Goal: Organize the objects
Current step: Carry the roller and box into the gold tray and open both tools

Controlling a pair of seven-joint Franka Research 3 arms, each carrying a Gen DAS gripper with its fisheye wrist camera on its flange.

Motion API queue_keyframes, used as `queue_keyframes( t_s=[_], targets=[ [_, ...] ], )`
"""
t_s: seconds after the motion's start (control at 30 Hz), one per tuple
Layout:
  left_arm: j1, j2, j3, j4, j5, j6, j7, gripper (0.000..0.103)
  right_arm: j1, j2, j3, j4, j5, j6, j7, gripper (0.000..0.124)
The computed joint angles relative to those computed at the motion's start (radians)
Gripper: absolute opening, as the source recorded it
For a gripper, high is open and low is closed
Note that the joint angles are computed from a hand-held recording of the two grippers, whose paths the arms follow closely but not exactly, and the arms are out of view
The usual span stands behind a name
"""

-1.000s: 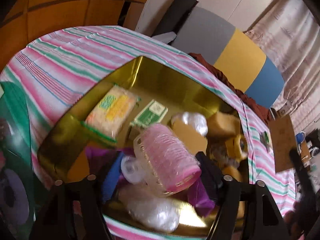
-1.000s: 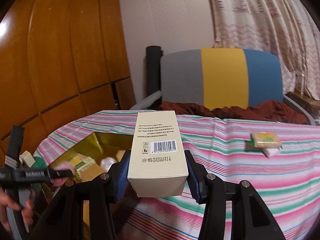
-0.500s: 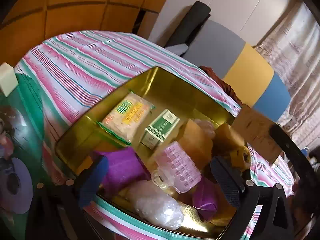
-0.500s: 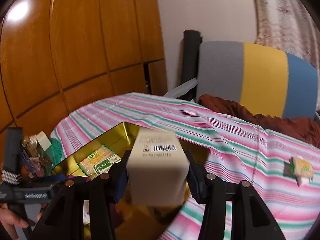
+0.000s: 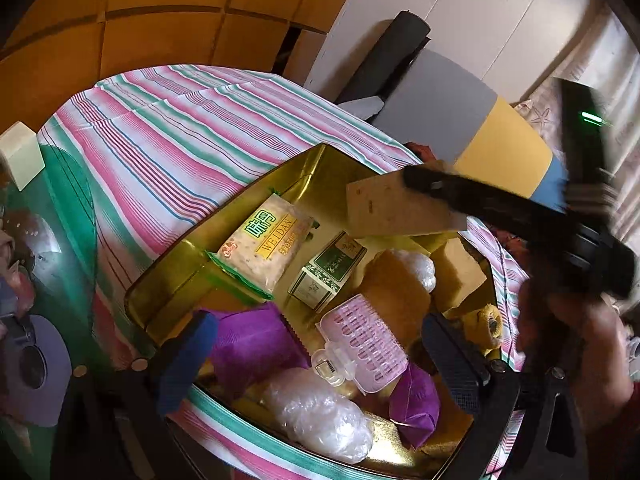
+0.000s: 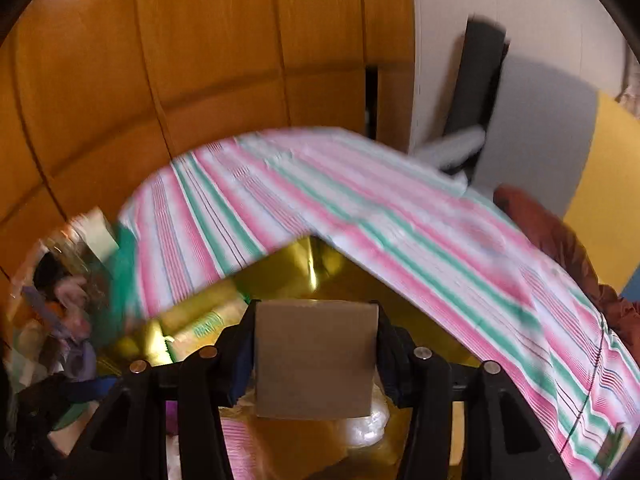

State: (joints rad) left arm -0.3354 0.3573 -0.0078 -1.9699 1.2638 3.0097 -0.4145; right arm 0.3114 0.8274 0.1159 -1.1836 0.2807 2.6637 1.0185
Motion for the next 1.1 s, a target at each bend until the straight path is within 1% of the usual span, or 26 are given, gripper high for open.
queue_keyframes(
  t_s=[0.07, 0.1, 0.2, 0.3, 0.4, 0.47, 0.53, 0.63, 0.67, 0.73, 0.77, 0.8, 0.83, 0.9, 0.97, 1.03, 1.1],
  targets=[
    [-0.002, -0.003, 0.001, -0.003, -0.001, 0.001, -0.003, 0.103, 0.044, 0.023, -0.077, 0.037, -0.053, -0.017, 0.089, 0.058],
    [-0.003, -0.004, 0.003, -0.004, 0.004, 0.001, -0.01, 0.103, 0.047, 0.017, -0.095, 0.024, -0.063, -0.001, 0.129, 0.058],
    [-0.006, -0.003, 0.006, 0.002, 0.024, 0.004, -0.029, 0.103, 0.002, -0.016, -0.064, -0.031, -0.039, 0.03, 0.154, 0.059],
    [-0.008, -0.004, 0.002, 0.006, 0.044, -0.004, -0.041, 0.103, -0.023, -0.071, -0.067, -0.131, -0.017, 0.109, 0.194, 0.059],
    [-0.012, -0.008, 0.0, 0.008, 0.079, -0.011, -0.071, 0.103, -0.05, -0.109, -0.05, -0.199, 0.011, 0.167, 0.212, 0.059],
    [-0.007, -0.011, -0.008, 0.009, 0.095, -0.02, -0.081, 0.103, -0.034, -0.127, -0.08, -0.234, 0.0, 0.2, 0.255, 0.059],
    [-0.007, -0.015, -0.01, 0.011, 0.133, -0.024, -0.117, 0.103, -0.022, -0.151, -0.111, -0.279, -0.01, 0.239, 0.306, 0.059],
    [0.004, -0.022, -0.024, 0.014, 0.179, -0.036, -0.157, 0.103, -0.024, -0.174, -0.122, -0.322, -0.016, 0.284, 0.35, 0.059],
    [0.01, -0.023, -0.031, 0.015, 0.187, -0.038, -0.162, 0.103, -0.019, -0.172, -0.133, -0.317, -0.027, 0.277, 0.366, 0.059],
    [0.018, -0.024, -0.041, 0.018, 0.212, -0.039, -0.182, 0.103, 0.047, -0.163, -0.226, -0.306, -0.09, 0.26, 0.456, 0.059],
    [0.024, -0.023, -0.049, 0.018, 0.203, -0.042, -0.167, 0.103, 0.064, -0.152, -0.251, -0.295, -0.116, 0.259, 0.49, 0.059],
    [0.028, -0.023, -0.055, 0.018, 0.195, -0.044, -0.157, 0.103, 0.073, -0.139, -0.262, -0.275, -0.141, 0.241, 0.51, 0.059],
    [0.029, -0.023, -0.056, 0.019, 0.202, -0.042, -0.164, 0.103, 0.072, -0.125, -0.256, -0.249, -0.163, 0.208, 0.512, 0.059],
    [0.031, -0.021, -0.061, 0.022, 0.209, -0.04, -0.164, 0.103, 0.087, -0.101, -0.26, -0.212, -0.217, 0.174, 0.523, 0.058],
    [0.032, -0.021, -0.065, 0.024, 0.203, -0.043, -0.151, 0.103, 0.04, -0.114, -0.184, -0.235, -0.203, 0.228, 0.476, 0.058],
    [0.029, -0.023, -0.062, 0.028, 0.235, -0.041, -0.182, 0.103, -0.022, -0.151, -0.101, -0.298, -0.142, 0.3, 0.428, 0.058],
    [0.029, -0.027, -0.066, 0.027, 0.259, -0.05, -0.201, 0.103, -0.043, -0.186, -0.084, -0.35, -0.098, 0.342, 0.421, 0.058]
  ],
)
